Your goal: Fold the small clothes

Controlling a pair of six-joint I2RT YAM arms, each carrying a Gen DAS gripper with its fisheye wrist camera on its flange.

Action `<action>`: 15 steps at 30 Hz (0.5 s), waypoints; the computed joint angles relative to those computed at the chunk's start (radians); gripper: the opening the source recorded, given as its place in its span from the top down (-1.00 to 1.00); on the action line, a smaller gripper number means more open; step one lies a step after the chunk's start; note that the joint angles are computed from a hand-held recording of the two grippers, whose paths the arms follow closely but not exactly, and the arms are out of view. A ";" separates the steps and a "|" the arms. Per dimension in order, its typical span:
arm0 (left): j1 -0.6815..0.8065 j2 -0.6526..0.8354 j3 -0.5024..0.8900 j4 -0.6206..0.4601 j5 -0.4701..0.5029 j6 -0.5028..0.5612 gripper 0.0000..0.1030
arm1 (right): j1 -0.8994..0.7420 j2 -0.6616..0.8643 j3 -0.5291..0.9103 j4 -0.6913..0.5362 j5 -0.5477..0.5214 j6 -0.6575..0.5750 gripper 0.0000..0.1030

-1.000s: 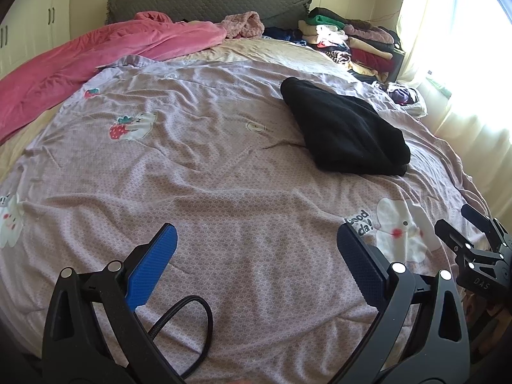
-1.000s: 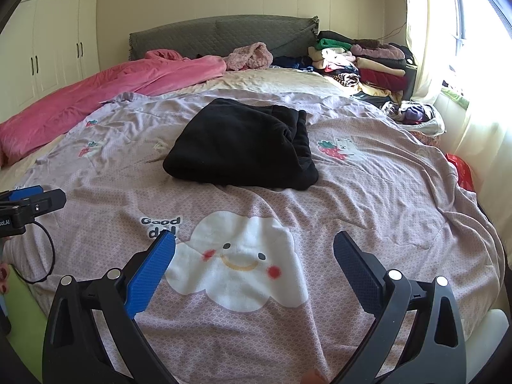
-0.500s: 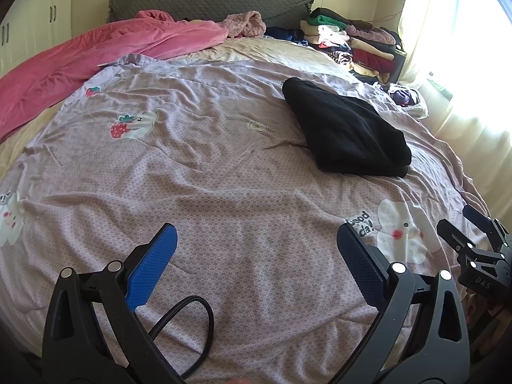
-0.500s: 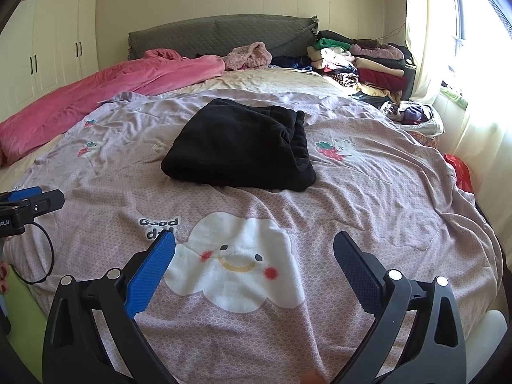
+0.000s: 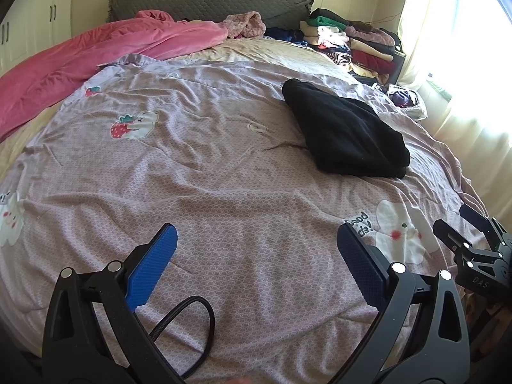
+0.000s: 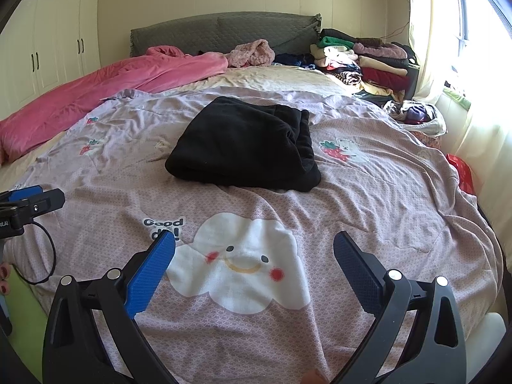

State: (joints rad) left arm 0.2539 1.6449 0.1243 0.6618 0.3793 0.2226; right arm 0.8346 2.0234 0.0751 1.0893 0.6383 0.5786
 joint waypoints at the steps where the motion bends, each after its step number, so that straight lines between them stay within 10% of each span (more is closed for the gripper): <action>1: -0.001 -0.003 -0.001 -0.002 -0.002 -0.001 -0.82 | 0.002 0.003 0.001 0.001 0.001 0.003 -0.92; 15: 0.002 -0.010 -0.005 -0.005 0.005 0.004 -0.82 | 0.011 0.029 0.007 0.009 -0.004 0.017 -0.92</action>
